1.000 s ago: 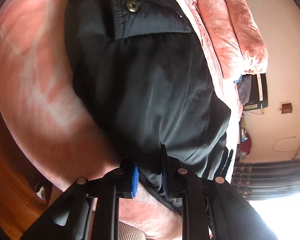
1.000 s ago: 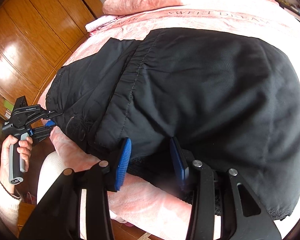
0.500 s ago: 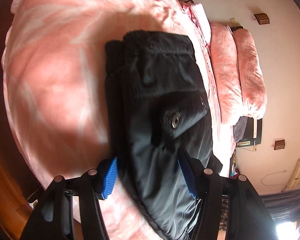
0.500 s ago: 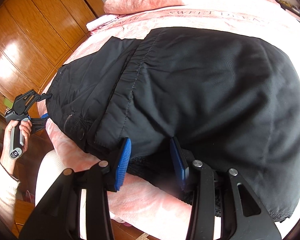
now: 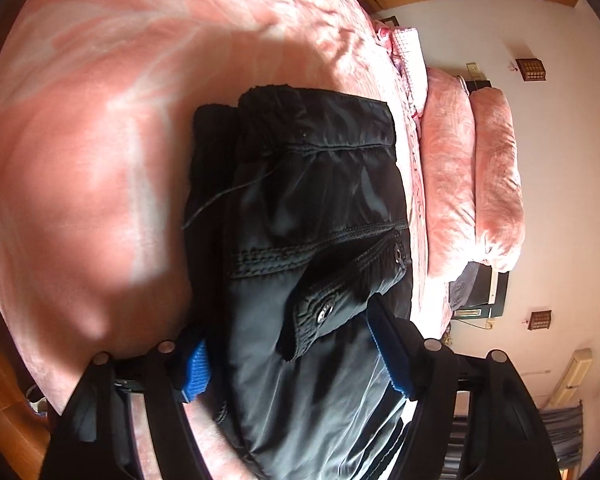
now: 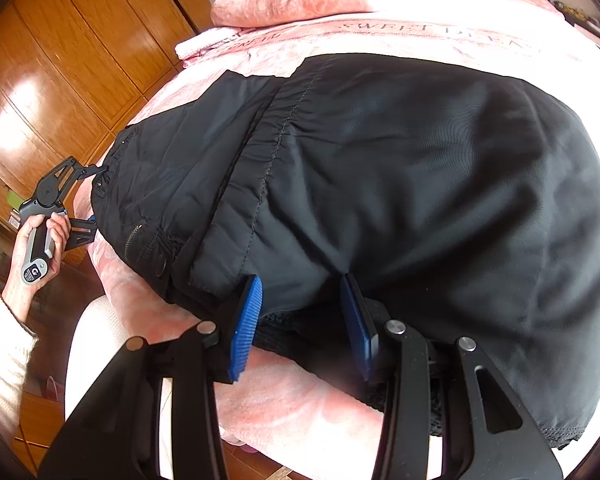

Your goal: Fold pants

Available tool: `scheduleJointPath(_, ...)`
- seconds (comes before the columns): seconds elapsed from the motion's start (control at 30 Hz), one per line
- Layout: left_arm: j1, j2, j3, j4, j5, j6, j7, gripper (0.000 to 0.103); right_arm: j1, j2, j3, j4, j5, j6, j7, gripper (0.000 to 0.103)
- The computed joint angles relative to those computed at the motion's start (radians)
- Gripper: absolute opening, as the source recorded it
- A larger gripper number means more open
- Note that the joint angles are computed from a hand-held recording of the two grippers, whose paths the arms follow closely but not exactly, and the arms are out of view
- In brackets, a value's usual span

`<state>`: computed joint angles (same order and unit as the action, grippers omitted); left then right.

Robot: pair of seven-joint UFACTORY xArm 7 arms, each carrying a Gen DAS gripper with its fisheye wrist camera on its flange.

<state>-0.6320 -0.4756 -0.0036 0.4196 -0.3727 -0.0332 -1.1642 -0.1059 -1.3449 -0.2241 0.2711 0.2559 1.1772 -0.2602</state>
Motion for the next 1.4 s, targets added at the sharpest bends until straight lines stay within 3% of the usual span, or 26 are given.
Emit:
scheduleJointPath(0.03, 0.013, 0.006, -0.006, 0.004, 0.0, 0.006, -0.007, 0.055, -0.001, -0.003, 0.0, -0.002, 0.001, 0.0, 0.0, 0.042)
scheduleJointPath(0.17, -0.109, 0.006, 0.109, -0.039, -0.029, -0.105, -0.009, 0.035, -0.003, -0.014, 0.0, -0.007, 0.002, -0.001, -0.001, 0.042)
scheduleJointPath(0.2, -0.081, -0.002, 0.079, -0.048, -0.019, -0.111, -0.024, 0.026, -0.003, -0.014, -0.003, -0.008, 0.001, -0.001, -0.004, 0.042)
scheduleJointPath(0.27, 0.073, -0.029, -0.088, -0.052, 0.002, -0.106, -0.072, 0.018, -0.002, -0.012, -0.005, -0.007, 0.001, 0.0, -0.007, 0.042)
scheduleJointPath(0.33, 0.249, -0.067, -0.26, -0.016, 0.056, -0.039, -0.105, 0.016, -0.003, -0.011, -0.009, -0.007, 0.002, 0.001, -0.011, 0.042)
scheduleJointPath(0.37, 0.3, -0.08, -0.306, 0.007, 0.087, -0.016, -0.117, 0.015, -0.004, -0.013, -0.011, -0.008, 0.003, 0.002, -0.012, 0.042)
scheduleJointPath(0.57, 0.437, -0.063, -0.428, 0.175, 0.262, 0.057, -0.151, 0.015, -0.014, -0.017, -0.02, -0.008, 0.007, 0.009, -0.017, 0.042)
scheduleJointPath(0.67, 0.452, -0.028, -0.468, 0.285, 0.37, 0.075, -0.104, 0.015, -0.019, -0.014, -0.029, -0.002, 0.011, 0.016, -0.018, 0.042)
scheduleJointPath(0.77, 0.408, 0.043, -0.481, 0.412, 0.457, 0.105, -0.015, 0.015, -0.027, -0.018, -0.036, 0.011, 0.016, 0.026, -0.018, 0.043)
scheduleJointPath(0.97, 0.226, 0.247, -0.475, 0.652, 0.558, 0.253, 0.191, 0.015, -0.076, -0.066, -0.076, 0.061, -0.006, 0.044, -0.016, 0.044)
scheduleJointPath(1.07, 0.14, 0.338, -0.476, 0.742, 0.615, 0.371, 0.3, 0.015, -0.109, -0.054, -0.116, 0.1, -0.034, 0.053, -0.023, 0.055)
scheduleJointPath(1.23, -0.005, 0.492, -0.466, 0.886, 0.597, 0.597, 0.551, 0.02, -0.161, -0.016, -0.16, 0.125, -0.066, 0.044, -0.042, 0.055)
scheduleJointPath(1.4, -0.09, 0.603, -0.435, 0.972, 0.562, 0.718, 0.64, 0.035, -0.207, 0.039, -0.197, 0.129, -0.059, 0.037, -0.045, 0.056)
